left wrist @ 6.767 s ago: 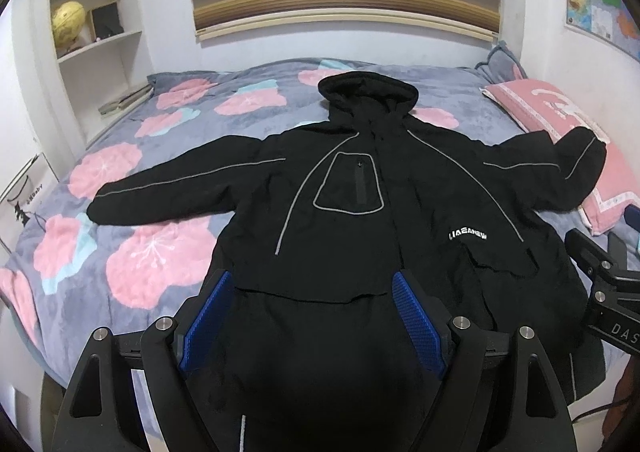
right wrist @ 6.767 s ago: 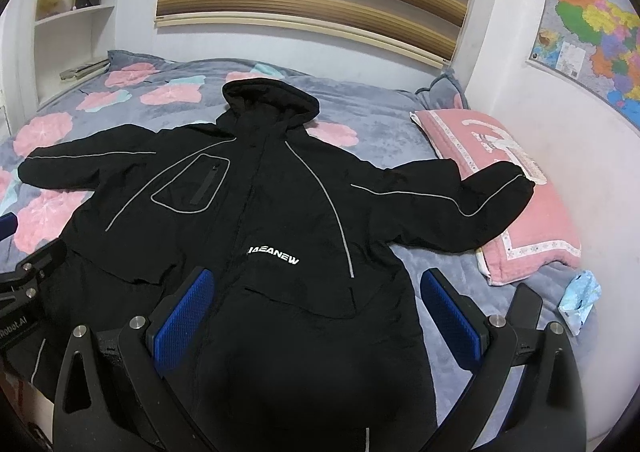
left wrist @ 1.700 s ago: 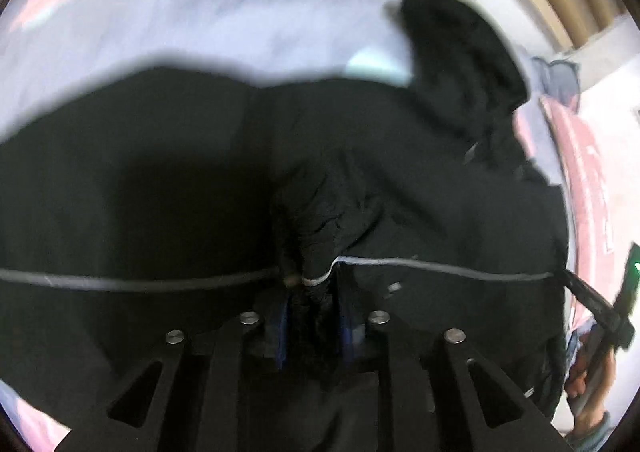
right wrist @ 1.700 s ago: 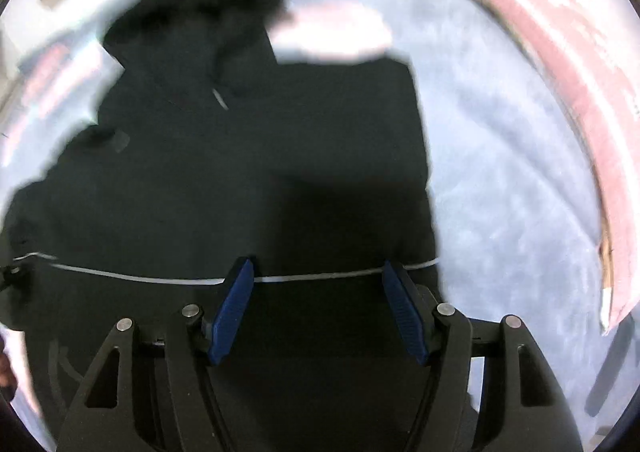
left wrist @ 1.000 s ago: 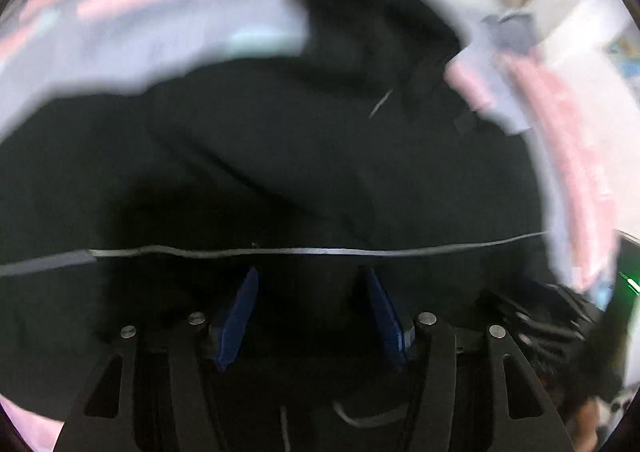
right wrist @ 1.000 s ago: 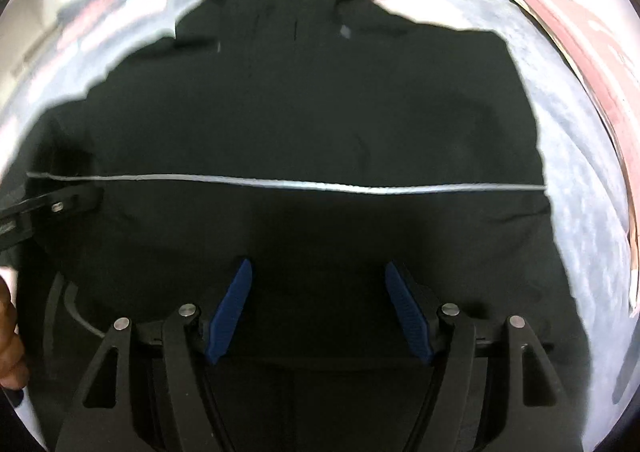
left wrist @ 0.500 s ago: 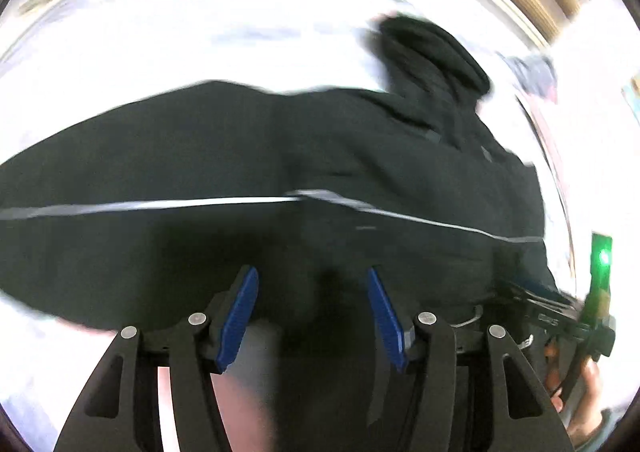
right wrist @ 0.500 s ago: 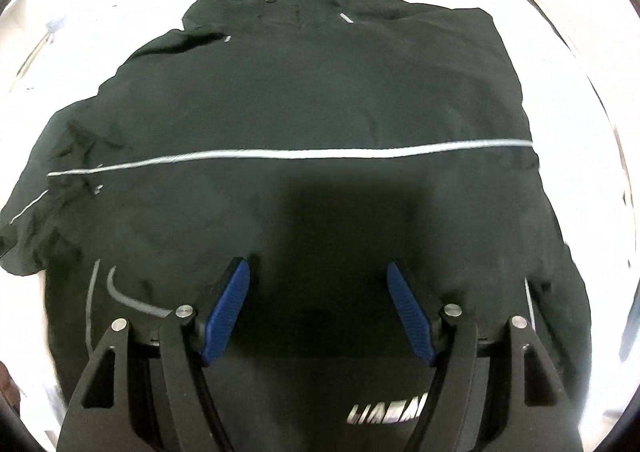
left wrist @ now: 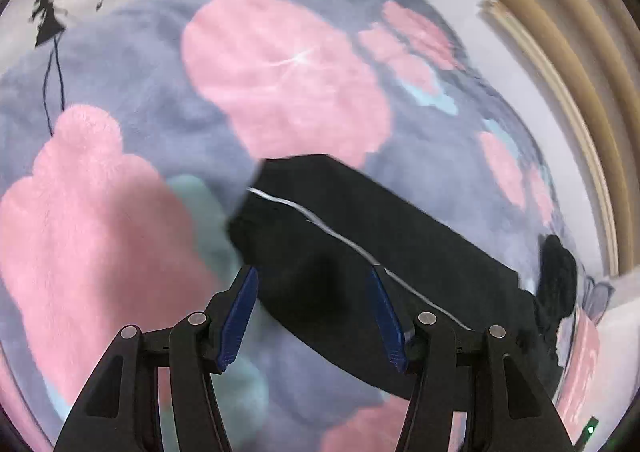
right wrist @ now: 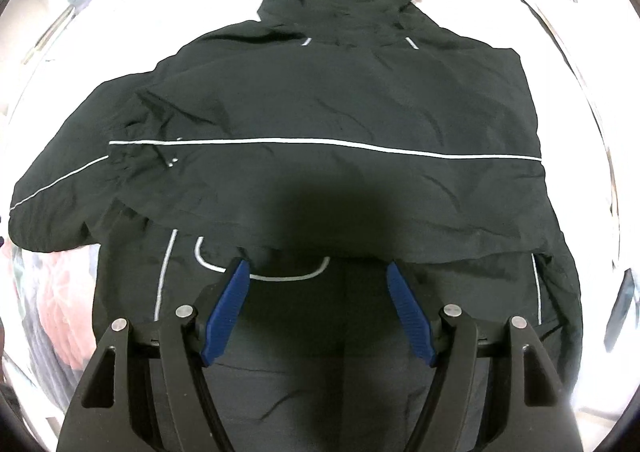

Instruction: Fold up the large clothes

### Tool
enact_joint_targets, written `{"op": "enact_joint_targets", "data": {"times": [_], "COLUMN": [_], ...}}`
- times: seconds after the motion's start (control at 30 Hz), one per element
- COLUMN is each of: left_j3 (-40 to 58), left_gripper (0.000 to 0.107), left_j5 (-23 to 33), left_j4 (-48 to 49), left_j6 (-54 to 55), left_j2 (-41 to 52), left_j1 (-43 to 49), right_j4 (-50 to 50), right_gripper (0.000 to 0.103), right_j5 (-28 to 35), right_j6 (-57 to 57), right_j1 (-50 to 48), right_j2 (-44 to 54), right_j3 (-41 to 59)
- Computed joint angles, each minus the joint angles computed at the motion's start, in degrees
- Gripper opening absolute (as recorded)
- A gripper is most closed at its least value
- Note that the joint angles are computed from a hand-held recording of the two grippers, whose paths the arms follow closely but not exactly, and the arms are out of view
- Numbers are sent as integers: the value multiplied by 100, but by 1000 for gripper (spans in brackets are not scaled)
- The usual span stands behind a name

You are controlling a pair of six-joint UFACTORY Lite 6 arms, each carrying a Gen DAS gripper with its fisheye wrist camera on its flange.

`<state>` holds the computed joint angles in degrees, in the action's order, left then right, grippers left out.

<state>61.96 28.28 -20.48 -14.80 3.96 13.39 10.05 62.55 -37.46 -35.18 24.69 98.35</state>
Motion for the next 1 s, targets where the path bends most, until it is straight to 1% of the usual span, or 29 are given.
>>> {"op": "enact_joint_targets", "data": {"times": [0.17, 0.27, 0.33, 0.37, 0.43, 0.47, 0.5, 0.53, 0.7, 0.8, 0.87, 1.0], "left_j3": [379, 525, 638, 684, 744, 733, 659, 565, 494, 631, 903, 1889], "left_gripper": [58, 58, 58, 58, 46, 36, 28, 26, 23, 21, 20, 19], "left_j5": [-216, -303, -375, -415, -441, -481, -524, -557, -446, -262, -110, 289], "left_j4": [-32, -903, -1152, -1032, -610, -265, 8, 216, 1142, 1691, 2193, 3381], "left_j6": [397, 1302, 1576, 1531, 1227, 946, 719, 545, -306, -889, -1440, -2734], "left_j2": [1023, 1445, 1583, 1621, 1601, 1522, 1386, 1173, 316, -195, -282, 12], "left_j1": [241, 345, 351, 296, 199, 128, 74, 7, -411, -928, -1395, -2645], "right_j4": [-213, -361, -391, -395, -358, -330, -304, -267, -101, 15, 101, 244], "right_gripper": [74, 74, 74, 74, 74, 74, 74, 74, 74, 74, 74, 74], "right_j5": [-169, -222, -242, -236, -199, -178, -157, -126, 38, 174, 282, 561], "right_j6": [298, 238, 219, 215, 206, 202, 191, 161, -72, -233, -396, -654], "right_j1": [347, 333, 330, 317, 280, 260, 237, 205, 26, -105, -238, -525], "right_j2": [-233, -499, -567, -587, -556, -537, -513, -489, -380, -299, -197, 99], "right_j3": [-494, -844, -959, -994, -970, -948, -912, -864, -611, -436, -269, 211]}}
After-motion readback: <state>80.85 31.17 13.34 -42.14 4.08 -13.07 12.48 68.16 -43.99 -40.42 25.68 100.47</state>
